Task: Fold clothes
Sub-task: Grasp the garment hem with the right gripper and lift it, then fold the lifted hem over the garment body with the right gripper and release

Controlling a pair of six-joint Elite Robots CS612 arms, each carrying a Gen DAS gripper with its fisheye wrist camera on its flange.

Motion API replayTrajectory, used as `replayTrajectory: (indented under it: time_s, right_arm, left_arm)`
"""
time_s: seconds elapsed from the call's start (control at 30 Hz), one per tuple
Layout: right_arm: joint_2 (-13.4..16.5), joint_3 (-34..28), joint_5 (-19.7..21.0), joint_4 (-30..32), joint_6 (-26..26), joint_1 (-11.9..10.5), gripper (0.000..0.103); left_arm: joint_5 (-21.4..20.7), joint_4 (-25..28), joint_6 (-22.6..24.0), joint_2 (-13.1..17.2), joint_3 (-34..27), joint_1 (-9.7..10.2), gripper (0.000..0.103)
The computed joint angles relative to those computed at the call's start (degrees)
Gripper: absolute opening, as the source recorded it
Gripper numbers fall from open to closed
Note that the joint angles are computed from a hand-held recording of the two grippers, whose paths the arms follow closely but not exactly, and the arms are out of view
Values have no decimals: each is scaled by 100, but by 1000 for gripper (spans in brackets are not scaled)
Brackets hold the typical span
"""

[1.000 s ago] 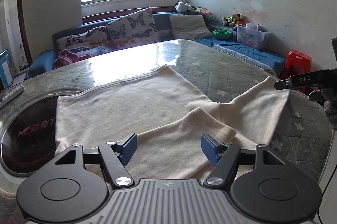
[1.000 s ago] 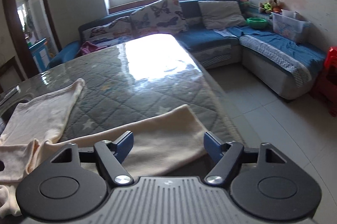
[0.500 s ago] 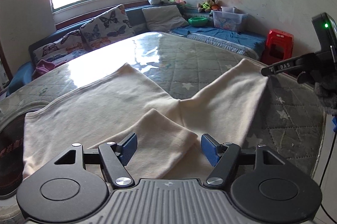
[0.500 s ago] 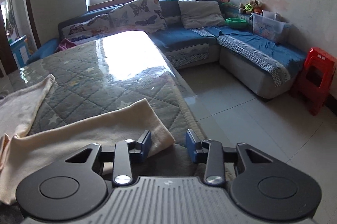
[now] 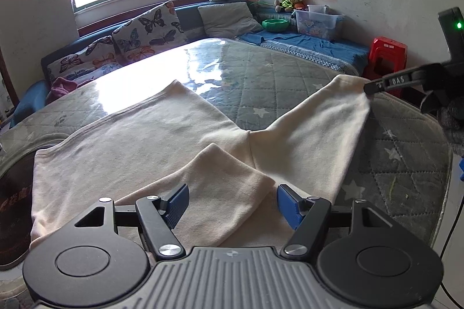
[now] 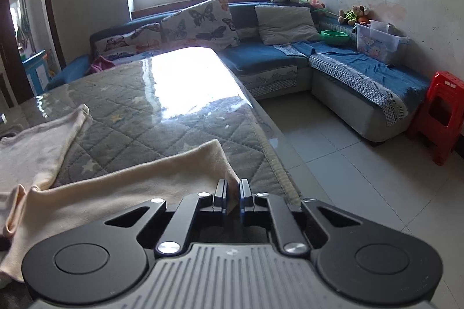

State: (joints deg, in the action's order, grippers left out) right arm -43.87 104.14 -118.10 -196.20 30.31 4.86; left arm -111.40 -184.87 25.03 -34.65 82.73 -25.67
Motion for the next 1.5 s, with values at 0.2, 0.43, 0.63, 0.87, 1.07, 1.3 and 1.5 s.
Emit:
replayTrajectory:
  time_s: [0.2,0.43,0.63,0.87,1.07,1.3,1.5]
  right_arm:
    - [-72,20,-66,-435,-138,48,6]
    - [-173,-122,243,-814,-599,150,6]
    - [-181,-440,730,-885,-1097,275,6]
    - [-56,-1009,1471,-679,-1486,413,6]
    - [155,-1593,1947,-312,-1887,577,6]
    - [459,-2200,2553,290,-2206,792,6]
    - [651,-2495,3072,892,-2471,877,6]
  left_arm:
    - [-26,30,32,1,2,-15,70]
    - [-8,-44,-214,-14,-33,92,70]
    - [153,-225,-612,-27,-58,260,70]
    - [373,-478,-970,-25,-50,461,70]
    - [484,-590,-1225,-15,-24,625,70]
    - [599,-620,-1441,-18,32,756,70]
    - [704,-623,-1594,-21,70,810,71]
